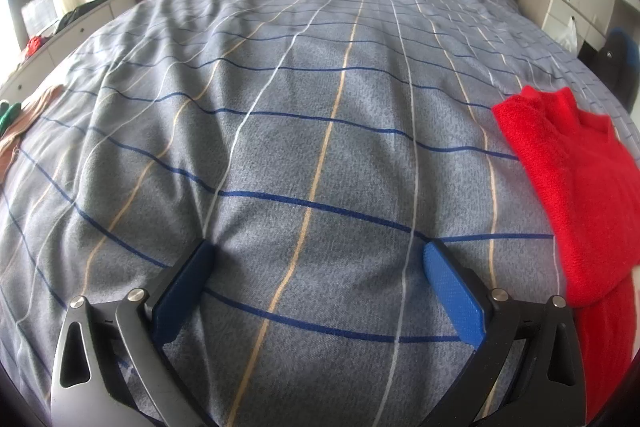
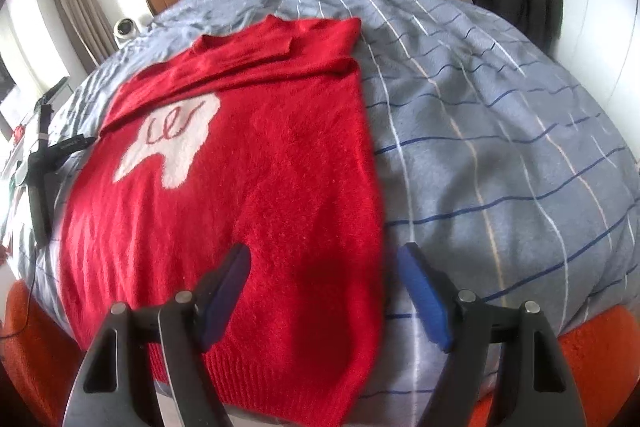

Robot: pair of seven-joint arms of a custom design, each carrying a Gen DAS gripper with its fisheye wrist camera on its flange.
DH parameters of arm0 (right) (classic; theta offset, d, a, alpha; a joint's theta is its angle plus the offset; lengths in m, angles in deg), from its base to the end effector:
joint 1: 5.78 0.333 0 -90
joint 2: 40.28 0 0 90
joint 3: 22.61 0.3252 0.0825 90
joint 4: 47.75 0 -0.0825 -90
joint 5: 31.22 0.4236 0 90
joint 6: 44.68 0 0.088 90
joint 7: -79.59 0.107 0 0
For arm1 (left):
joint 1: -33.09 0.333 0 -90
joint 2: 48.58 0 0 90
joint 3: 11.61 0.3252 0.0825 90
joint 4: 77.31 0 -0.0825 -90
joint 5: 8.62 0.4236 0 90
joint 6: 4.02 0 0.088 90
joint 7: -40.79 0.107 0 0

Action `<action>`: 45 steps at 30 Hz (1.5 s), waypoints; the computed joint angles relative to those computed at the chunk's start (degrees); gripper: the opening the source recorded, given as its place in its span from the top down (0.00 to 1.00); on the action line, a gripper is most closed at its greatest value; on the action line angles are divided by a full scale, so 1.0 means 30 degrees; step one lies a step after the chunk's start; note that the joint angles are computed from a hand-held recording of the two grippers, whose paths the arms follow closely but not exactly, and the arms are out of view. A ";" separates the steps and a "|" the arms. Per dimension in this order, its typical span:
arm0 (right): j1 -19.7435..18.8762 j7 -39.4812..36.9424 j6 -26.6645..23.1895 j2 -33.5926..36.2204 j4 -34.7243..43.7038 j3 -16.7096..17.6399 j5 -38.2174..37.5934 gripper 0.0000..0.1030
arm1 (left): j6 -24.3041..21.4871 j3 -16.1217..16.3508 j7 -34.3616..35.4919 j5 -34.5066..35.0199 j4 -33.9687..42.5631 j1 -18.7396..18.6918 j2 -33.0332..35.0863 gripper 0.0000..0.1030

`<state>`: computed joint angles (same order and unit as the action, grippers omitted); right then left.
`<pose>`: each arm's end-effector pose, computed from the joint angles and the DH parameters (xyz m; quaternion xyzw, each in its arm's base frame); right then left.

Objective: Fold small clothes

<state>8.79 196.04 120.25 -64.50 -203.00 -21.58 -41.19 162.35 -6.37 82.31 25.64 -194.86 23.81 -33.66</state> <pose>0.4286 0.1298 0.4071 -0.6641 0.6873 -0.1634 0.2448 0.6529 -0.0827 0.3533 -0.7407 0.5911 -0.2102 0.2406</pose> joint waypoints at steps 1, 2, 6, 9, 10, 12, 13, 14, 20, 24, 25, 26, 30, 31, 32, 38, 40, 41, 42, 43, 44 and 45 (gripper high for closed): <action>0.0108 -0.0242 0.0290 -0.0211 -0.0239 -0.0206 0.0078 0.26 | -0.0003 -0.0002 0.0008 -0.0009 0.0002 -0.0001 0.0004 0.00; 0.0106 -0.0376 0.0630 -0.0471 -0.0523 -0.0319 0.0098 0.26 | -0.0002 0.0001 0.0009 -0.0011 0.0002 -0.0004 0.0004 0.00; 0.0133 -0.0708 0.1723 -0.1299 -0.1410 -0.0820 0.0376 0.26 | -0.0001 0.0007 0.0019 -0.0019 0.0002 -0.0008 0.0004 0.00; 0.0201 -0.0903 0.2384 -0.1819 -0.2006 -0.1280 0.0660 0.26 | 0.0012 0.0014 0.0021 -0.0020 -0.0003 -0.0009 0.0004 0.00; 0.0324 -0.1002 0.2590 -0.1950 -0.2183 -0.1546 0.0834 0.26 | 0.0004 0.0016 -0.0009 -0.0013 0.0020 -0.0031 0.0020 0.00; 0.0463 -0.1143 0.2900 -0.2060 -0.2396 -0.1874 0.1089 0.26 | 0.0012 0.0021 -0.0010 -0.0014 0.0023 -0.0035 0.0023 0.00; 0.0514 -0.1210 0.3074 -0.2091 -0.2494 -0.2002 0.1190 0.26 | -0.0003 0.0013 0.0045 -0.0035 0.0007 -0.0012 0.0009 0.00; 0.0590 -0.1288 0.3236 -0.2090 -0.2561 -0.2131 0.1283 0.26 | -0.0015 0.0014 0.0046 -0.0034 0.0013 -0.0016 0.0011 0.00; 0.0752 -0.1624 0.4030 -0.2009 -0.2754 -0.2299 0.1432 0.26 | 0.0016 0.0022 0.0032 -0.0035 0.0011 -0.0020 0.0019 0.00; 0.1155 -0.2061 0.4428 -0.1659 -0.2639 -0.2559 0.1344 0.26 | 0.0010 0.0027 0.0033 -0.0034 0.0014 -0.0027 0.0020 0.00; 0.1293 -0.2210 0.4483 -0.1652 -0.2649 -0.2662 0.1316 0.26 | 0.0010 0.0028 0.0034 -0.0035 0.0014 -0.0027 0.0020 0.00; 0.1447 -0.2353 0.4496 -0.1684 -0.2684 -0.2785 0.1314 0.26 | 0.0010 0.0037 0.0013 -0.0021 0.0020 -0.0039 0.0027 0.00; 0.1736 -0.2737 0.4631 -0.1935 -0.2890 -0.3158 0.1457 0.26 | 0.0050 0.0043 -0.0004 0.0002 0.0003 -0.0030 0.0028 0.00; 0.1702 -0.2732 0.4673 -0.1973 -0.2921 -0.3180 0.1501 0.26 | 0.0052 0.0041 -0.0001 -0.0012 0.0007 -0.0031 0.0031 0.00; 0.1655 -0.2697 0.4678 -0.1975 -0.2932 -0.3200 0.1555 0.26 | 0.0033 0.0046 -0.0003 -0.0007 0.0021 -0.0043 0.0040 0.00; 0.1733 -0.2630 0.4410 -0.1677 -0.2756 -0.3347 0.1912 0.26 | 0.0057 0.0075 -0.0045 0.0028 0.0011 -0.0075 0.0050 0.00; 0.1592 -0.2633 0.4391 -0.1669 -0.2755 -0.3066 0.1838 0.26 | 0.0014 0.0199 -0.0322 0.0275 0.0084 -0.0232 0.0104 0.00; 0.1541 -0.2652 0.4357 -0.1650 -0.2732 -0.2964 0.1787 0.26 | 0.0013 0.0158 -0.0148 0.0201 0.0116 -0.0110 0.0123 0.00; 0.1490 -0.2682 0.4317 -0.1609 -0.2701 -0.2860 0.1722 0.26 | -0.0026 0.0165 -0.0148 0.0227 0.0149 -0.0117 0.0123 0.00; 0.1473 -0.2712 0.4258 -0.1562 -0.2671 -0.2784 0.1674 0.26 | -0.0010 0.0156 -0.0150 0.0234 0.0124 -0.0106 0.0096 0.00; 0.1462 -0.2721 0.4210 -0.1527 -0.2650 -0.2724 0.1652 0.26 | 0.0016 0.0112 -0.0125 0.0166 0.0121 -0.0072 0.0103 0.00; 0.1475 -0.2751 0.4138 -0.1477 -0.2607 -0.2690 0.1633 0.26 | -0.0014 0.0129 -0.0153 0.0202 0.0137 -0.0097 0.0109 0.00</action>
<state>13.21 187.78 132.66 -68.93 -210.82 -29.65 -36.29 162.30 -5.99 81.85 26.25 -194.45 23.52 -33.33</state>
